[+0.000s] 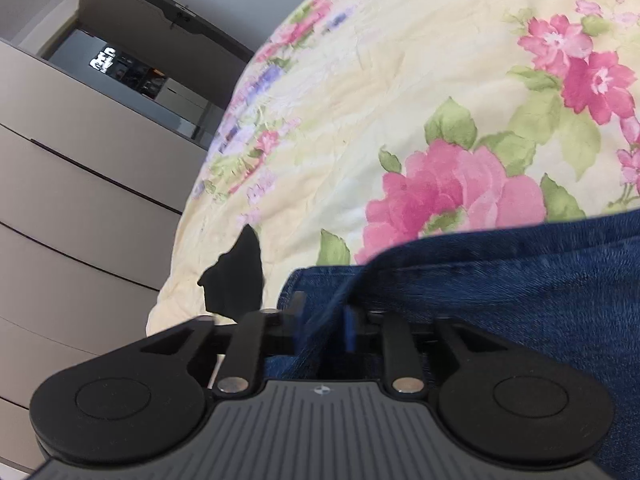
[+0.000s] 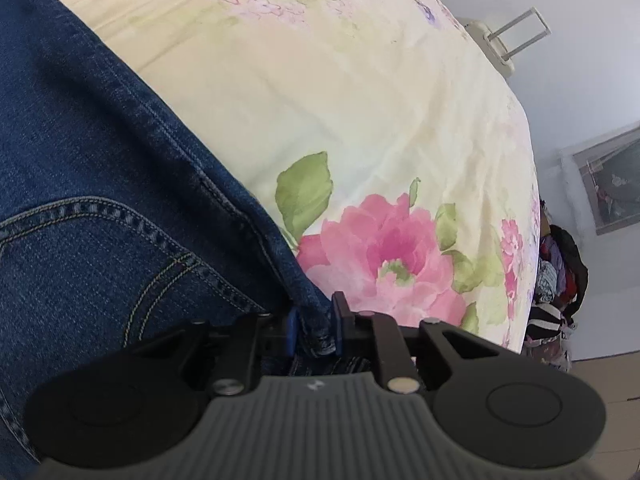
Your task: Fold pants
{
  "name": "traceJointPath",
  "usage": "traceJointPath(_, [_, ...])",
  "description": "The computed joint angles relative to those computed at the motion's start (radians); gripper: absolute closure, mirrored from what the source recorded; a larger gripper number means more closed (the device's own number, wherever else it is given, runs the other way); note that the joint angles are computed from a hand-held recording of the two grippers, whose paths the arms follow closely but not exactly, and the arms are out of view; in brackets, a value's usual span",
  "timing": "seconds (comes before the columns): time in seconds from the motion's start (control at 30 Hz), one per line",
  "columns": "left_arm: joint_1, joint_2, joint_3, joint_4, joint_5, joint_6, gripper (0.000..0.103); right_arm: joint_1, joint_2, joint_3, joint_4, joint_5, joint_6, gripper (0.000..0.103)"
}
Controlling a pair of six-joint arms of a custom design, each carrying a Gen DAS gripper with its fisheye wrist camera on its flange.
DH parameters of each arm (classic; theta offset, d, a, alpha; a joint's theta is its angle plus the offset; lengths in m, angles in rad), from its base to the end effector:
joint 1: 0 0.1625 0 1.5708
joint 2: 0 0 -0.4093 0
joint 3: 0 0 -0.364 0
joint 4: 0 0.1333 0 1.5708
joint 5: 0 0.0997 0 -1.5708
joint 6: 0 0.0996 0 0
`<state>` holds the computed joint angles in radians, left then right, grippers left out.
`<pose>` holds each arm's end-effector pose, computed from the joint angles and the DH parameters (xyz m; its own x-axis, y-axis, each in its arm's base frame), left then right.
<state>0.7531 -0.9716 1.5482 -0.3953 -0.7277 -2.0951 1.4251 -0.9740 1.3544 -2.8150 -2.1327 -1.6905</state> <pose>-0.1884 -0.4612 0.2159 0.0734 -0.3876 -0.9189 0.1359 0.9167 -0.3758 -0.0218 -0.7011 0.3870 -0.0007 -0.7006 0.7135 -0.7842 0.4432 0.4344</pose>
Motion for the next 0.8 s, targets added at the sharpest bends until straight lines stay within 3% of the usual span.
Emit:
traceJointPath(0.03, [-0.013, -0.01, 0.01, 0.014, 0.005, -0.033, 0.04, 0.001, 0.001, 0.006, -0.018, -0.002, 0.008, 0.088])
traceJointPath(0.07, [-0.032, -0.032, 0.027, 0.011, 0.014, -0.055, 0.033, 0.001, -0.003, 0.017, -0.042, 0.002, 0.007, 0.08])
traceJointPath(0.1, [-0.057, -0.07, 0.047, -0.013, 0.024, -0.06, 0.026, 0.001, -0.013, 0.032, -0.075, 0.011, 0.005, 0.066])
traceJointPath(0.17, [-0.114, -0.161, 0.096, -0.084, 0.037, -0.057, 0.026, 0.002, -0.037, 0.051, -0.112, 0.037, 0.063, 0.051])
traceJointPath(0.3, [-0.258, -0.336, 0.205, -0.163, 0.021, -0.112, 0.031, 0.01, -0.158, 0.104, 0.01, 0.1, 0.416, 0.051])
traceJointPath(0.4, [-0.38, -0.492, 0.334, -0.222, -0.018, -0.221, 0.031, 0.012, -0.313, 0.229, 0.143, 0.154, 0.657, 0.051])
traceJointPath(0.53, [-0.54, -0.695, 0.53, -0.262, -0.083, -0.452, 0.034, -0.001, -0.517, 0.453, 0.198, 0.229, 0.805, 0.051])
traceJointPath(0.6, [-0.567, -0.755, 0.591, -0.281, -0.129, -0.472, 0.035, -0.017, -0.597, 0.544, 0.218, 0.259, 0.854, 0.051])
traceJointPath(0.7, [-0.578, -0.845, 0.68, -0.349, -0.139, -0.469, 0.036, -0.023, -0.683, 0.667, 0.206, 0.213, 0.941, 0.05])
traceJointPath(0.8, [-0.615, -0.959, 0.764, -0.353, -0.107, -0.602, 0.036, -0.044, -0.728, 0.75, 0.187, 0.174, 1.054, 0.05])
